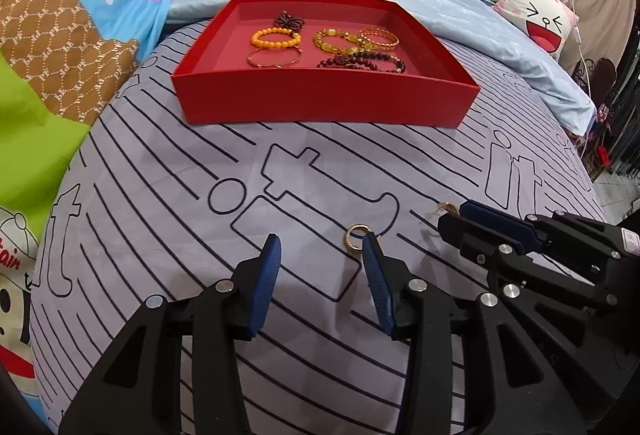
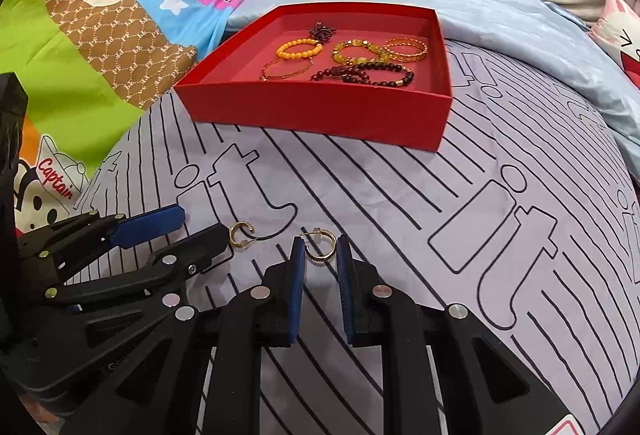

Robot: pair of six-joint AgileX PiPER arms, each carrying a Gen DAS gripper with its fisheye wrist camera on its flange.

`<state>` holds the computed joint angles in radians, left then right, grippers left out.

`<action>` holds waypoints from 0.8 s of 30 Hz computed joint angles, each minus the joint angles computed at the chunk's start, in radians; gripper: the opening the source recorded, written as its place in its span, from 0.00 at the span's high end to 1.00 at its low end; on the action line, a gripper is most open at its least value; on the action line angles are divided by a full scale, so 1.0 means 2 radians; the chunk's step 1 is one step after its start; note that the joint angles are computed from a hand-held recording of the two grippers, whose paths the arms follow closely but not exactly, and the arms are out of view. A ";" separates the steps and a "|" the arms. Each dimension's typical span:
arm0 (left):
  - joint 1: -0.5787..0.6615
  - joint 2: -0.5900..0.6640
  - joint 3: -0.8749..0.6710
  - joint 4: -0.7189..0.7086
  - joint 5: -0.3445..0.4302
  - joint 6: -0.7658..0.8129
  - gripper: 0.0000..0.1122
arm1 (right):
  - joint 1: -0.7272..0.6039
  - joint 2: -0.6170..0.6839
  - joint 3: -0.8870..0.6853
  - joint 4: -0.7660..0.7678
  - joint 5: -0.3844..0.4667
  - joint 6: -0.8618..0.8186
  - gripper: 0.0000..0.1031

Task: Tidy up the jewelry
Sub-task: 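Grasp one gold hoop earring with left gripper while right grasps the other hoop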

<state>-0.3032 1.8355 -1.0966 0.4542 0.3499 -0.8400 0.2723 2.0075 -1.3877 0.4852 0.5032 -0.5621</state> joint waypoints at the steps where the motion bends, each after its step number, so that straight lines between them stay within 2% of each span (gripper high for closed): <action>1: -0.001 0.002 -0.002 -0.003 0.000 0.004 0.63 | -0.002 0.000 0.000 0.002 0.001 -0.001 0.85; 12: -0.016 0.028 -0.025 0.034 0.007 -0.024 0.63 | -0.019 0.001 -0.002 0.023 0.009 -0.014 0.85; 19: -0.015 0.030 -0.026 0.028 0.001 -0.009 0.83 | -0.022 0.004 -0.003 0.033 0.013 -0.020 0.85; 24: -0.012 0.028 -0.026 0.010 -0.001 0.008 0.84 | -0.022 0.001 0.001 0.041 0.013 -0.026 0.85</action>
